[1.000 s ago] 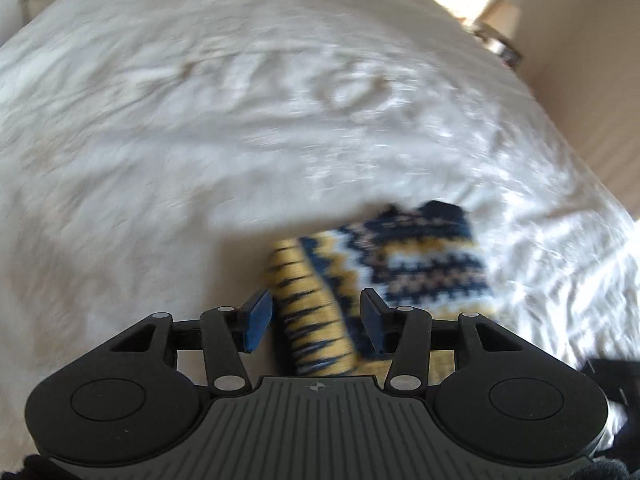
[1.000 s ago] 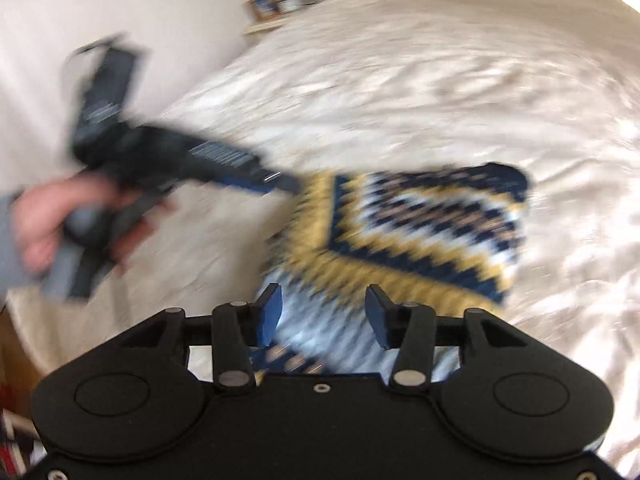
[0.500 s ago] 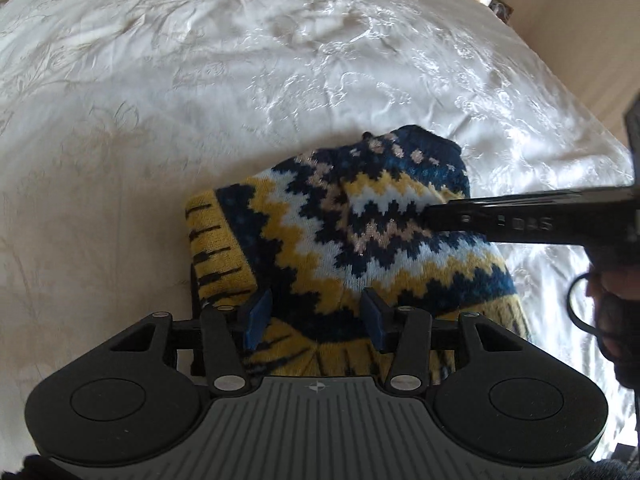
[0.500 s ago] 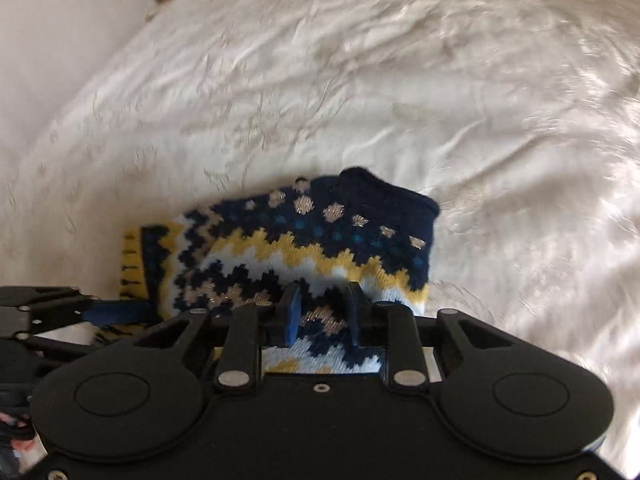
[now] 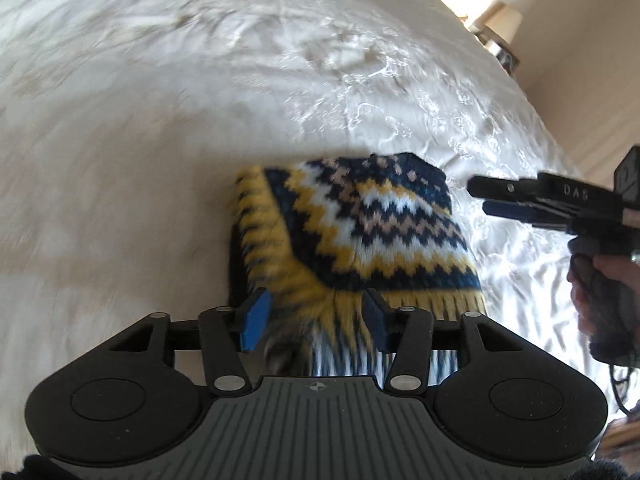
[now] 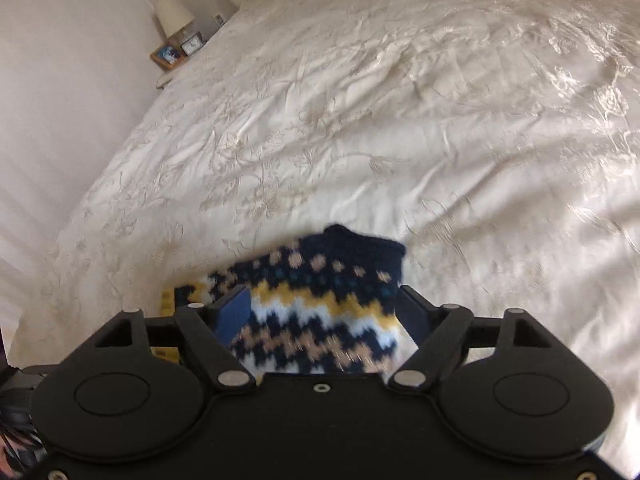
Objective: Fold small clothes
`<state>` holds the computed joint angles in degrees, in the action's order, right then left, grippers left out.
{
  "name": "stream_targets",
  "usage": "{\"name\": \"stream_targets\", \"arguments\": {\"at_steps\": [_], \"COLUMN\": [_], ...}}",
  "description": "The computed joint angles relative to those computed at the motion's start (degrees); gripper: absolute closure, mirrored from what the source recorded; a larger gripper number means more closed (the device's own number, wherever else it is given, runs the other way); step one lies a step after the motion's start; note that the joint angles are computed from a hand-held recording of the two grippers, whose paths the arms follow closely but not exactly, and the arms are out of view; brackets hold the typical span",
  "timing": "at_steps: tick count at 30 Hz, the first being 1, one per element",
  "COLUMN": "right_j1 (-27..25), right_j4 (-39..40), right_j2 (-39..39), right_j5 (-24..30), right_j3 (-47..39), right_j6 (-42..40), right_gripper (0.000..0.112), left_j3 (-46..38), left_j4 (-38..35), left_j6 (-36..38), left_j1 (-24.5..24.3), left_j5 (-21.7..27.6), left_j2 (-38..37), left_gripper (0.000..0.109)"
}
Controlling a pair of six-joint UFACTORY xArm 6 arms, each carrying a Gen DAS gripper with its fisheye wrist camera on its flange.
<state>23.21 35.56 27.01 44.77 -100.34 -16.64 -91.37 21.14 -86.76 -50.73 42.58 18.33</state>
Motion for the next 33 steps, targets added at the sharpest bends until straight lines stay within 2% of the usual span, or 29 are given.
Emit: {"name": "stream_targets", "arguments": {"at_steps": [5,10,12,16,20,23,25,26,27,28,29,30,31,33], "right_j1": [-1.1,-1.5,-1.5,-1.4,-0.9,-0.4,-0.2,-0.2,-0.2,-0.3,-0.2,0.0,0.0,-0.7], "right_j4": [-1.2,0.4,2.0,4.1,5.5,5.3,5.0,5.0,4.9,4.7,4.3,3.5,2.9,3.8], "right_j2": [0.3,1.8,4.2,9.4,13.4,13.9,13.3,12.9,12.4,12.4,11.9,11.2,10.4,8.9], "right_j5": [4.2,6.8,9.2,13.0,14.7,14.1,13.6,13.3,13.2,14.0,14.1,13.3,12.7,12.5], "right_j3": [0.4,0.1,-2.7,-8.9,-13.3,-13.3,-12.4,-11.8,-11.3,-11.6,-11.3,-10.6,-9.8,-8.3], "right_j6": [1.0,2.4,2.4,3.0,5.0,5.0,5.1,5.4,5.6,5.8,5.5,5.3,5.7,6.8], "right_gripper": [0.025,0.023,0.022,0.021,0.009,0.009,0.009,0.009,0.009,0.011,0.025,0.045,0.05,0.061], "left_j3": [3.4,4.3,4.3,2.0,0.1,-0.9,-1.4,-1.6,-1.7,-1.1,-1.2,-2.4,-3.0,-5.9], "left_j4": [-5.5,-13.3,-14.8,-20.3,-20.9,-19.5,-17.3,-15.1,-13.3,-12.3,-12.0,-11.0,-10.1,-8.2], "left_j6": [-1.7,1.8,3.3,8.9,10.5,10.4,7.5,3.2,-0.1,-1.6,-2.2,-3.0,-3.3,-3.7], "left_j1": [-2.1,-2.3,-2.1,-1.0,-0.5,-0.5,-0.6,-0.7,-0.8,-0.8,-0.9,-1.1,-1.3,-2.0], "left_j5": [-0.2,-4.6,-7.5,-11.2,-14.0,-15.1,-15.2,-15.3,-15.2,-16.1,-15.6,-13.4,-12.0,-8.7], "left_j2": [-2.1,0.2,1.6,5.3,7.9,9.1,9.5,9.7,9.7,9.3,9.1,9.3,9.1,9.7], "left_gripper": [0.052,0.051,0.05,0.032,0.026,0.026,0.027,0.028,0.035,0.054,0.061,0.071,0.078,0.083]}}
